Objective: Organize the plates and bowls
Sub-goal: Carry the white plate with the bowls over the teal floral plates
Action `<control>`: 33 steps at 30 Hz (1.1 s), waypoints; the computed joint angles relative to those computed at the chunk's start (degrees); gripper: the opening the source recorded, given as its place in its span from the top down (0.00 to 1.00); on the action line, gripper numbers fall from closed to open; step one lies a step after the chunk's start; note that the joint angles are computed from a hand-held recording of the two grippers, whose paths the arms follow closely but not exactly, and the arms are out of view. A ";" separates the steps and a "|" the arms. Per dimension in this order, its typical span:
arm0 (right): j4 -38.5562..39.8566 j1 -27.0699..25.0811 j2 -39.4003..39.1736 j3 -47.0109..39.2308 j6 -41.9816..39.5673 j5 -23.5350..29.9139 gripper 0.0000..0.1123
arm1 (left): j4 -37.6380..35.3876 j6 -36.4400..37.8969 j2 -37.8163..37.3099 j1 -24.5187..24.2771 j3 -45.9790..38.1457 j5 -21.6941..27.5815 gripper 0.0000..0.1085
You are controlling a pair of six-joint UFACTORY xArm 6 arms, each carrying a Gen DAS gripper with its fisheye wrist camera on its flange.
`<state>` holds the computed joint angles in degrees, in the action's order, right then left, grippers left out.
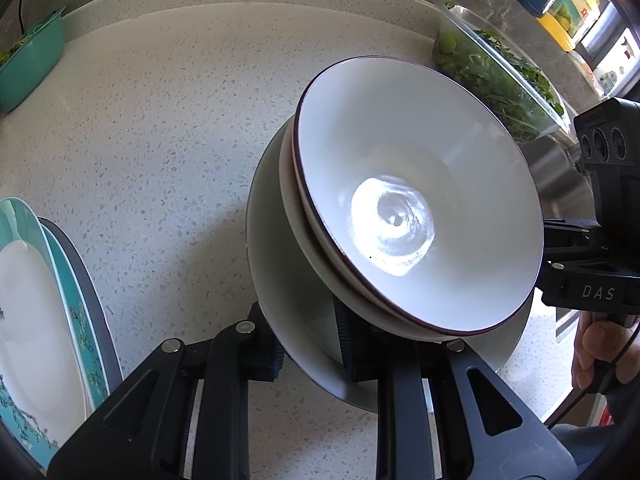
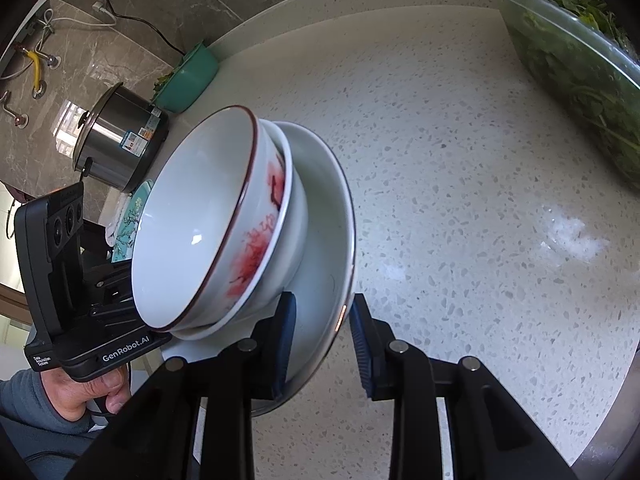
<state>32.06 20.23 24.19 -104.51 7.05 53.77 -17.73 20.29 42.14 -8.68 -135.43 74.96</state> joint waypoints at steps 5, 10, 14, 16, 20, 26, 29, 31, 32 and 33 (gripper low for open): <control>-0.73 0.33 -0.34 0.06 0.27 0.37 0.73 | -0.16 0.55 -2.16 -0.05 3.00 -2.03 0.83; -1.93 0.63 -0.37 -0.19 1.27 0.50 0.73 | 0.23 0.60 -3.42 -0.24 4.77 -2.41 0.83; -2.00 0.82 -0.61 0.21 1.30 0.28 0.73 | -0.20 0.83 -4.95 -0.09 7.31 -3.51 0.83; -2.21 0.97 -0.83 0.32 1.49 0.05 0.73 | -0.42 1.00 -5.28 0.02 7.67 -3.75 0.83; -3.07 1.03 -0.77 -0.59 1.75 0.28 0.73 | -0.60 1.19 -6.11 0.22 8.04 -3.53 0.83; -3.80 1.11 -1.59 -1.37 2.56 1.16 0.73 | -0.51 0.62 -7.46 0.53 7.53 -1.94 0.83; -4.14 1.03 -1.94 -2.43 2.83 2.33 0.73 | -0.38 0.06 -7.75 0.78 6.05 -0.41 0.83; -4.41 0.97 -1.89 -3.95 3.14 3.81 0.73 | -0.55 -0.74 -7.05 1.08 3.27 1.65 0.83; -4.53 0.99 -1.97 -4.53 3.15 4.40 0.73 | -0.72 -0.94 -7.38 1.34 3.07 2.03 0.83; -4.70 1.04 -1.63 -5.81 3.23 5.28 0.73 | -0.98 -1.22 -7.71 1.75 2.60 2.72 0.83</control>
